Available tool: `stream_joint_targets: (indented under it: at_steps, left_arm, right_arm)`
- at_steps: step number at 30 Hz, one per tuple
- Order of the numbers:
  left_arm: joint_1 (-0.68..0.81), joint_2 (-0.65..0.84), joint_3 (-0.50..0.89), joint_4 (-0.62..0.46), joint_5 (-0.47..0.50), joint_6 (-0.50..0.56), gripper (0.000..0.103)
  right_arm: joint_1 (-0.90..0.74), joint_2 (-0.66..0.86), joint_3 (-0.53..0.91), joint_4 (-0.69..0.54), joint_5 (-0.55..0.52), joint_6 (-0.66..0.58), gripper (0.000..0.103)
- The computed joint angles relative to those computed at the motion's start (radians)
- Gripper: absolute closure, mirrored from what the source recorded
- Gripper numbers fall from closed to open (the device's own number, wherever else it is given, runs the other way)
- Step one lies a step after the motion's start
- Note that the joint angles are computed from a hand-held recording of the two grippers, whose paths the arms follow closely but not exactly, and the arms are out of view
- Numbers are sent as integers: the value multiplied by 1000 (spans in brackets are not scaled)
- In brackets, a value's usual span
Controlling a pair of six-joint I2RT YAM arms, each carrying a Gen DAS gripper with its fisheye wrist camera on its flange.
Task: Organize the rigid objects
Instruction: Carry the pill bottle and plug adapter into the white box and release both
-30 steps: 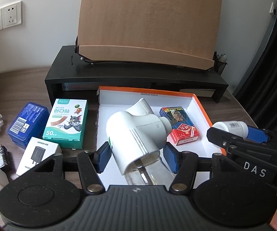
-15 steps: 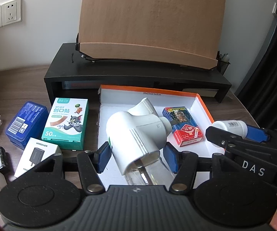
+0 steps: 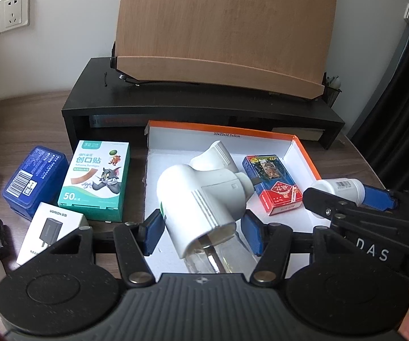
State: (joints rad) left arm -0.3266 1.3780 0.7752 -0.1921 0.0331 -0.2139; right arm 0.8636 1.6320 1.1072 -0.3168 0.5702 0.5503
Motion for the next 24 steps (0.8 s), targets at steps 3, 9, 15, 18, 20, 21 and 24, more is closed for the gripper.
stream_joint_targets:
  at_steps: [3,9,15,18,20,21,24]
  left_arm:
    - [5,2,0,0,3,5,43]
    - [19,10,4,-1,18,16,43]
    - [13,24,0,2,32,24,43]
    - [15,28,-1,4,37,30,43]
    - [16,32,1,5,40,32,43]
    - [15,36,3,5,38,32,43]
    - [13,41,3,6,37,34,43]
  right_arm:
    - [-2,11,9,-5,-4,7,34]
    - [-3,28,28,-18,-6,6,34]
    - [-8,38,36,-48,-2,21,34]
    - [-10,41,40,-59,-3,26,34]
    - [-11,42,39,-62,-6,26,34]
    - [-10,45,43,-68,-8,28,34]
    - [-12,50,44,-74,-15,29,34]
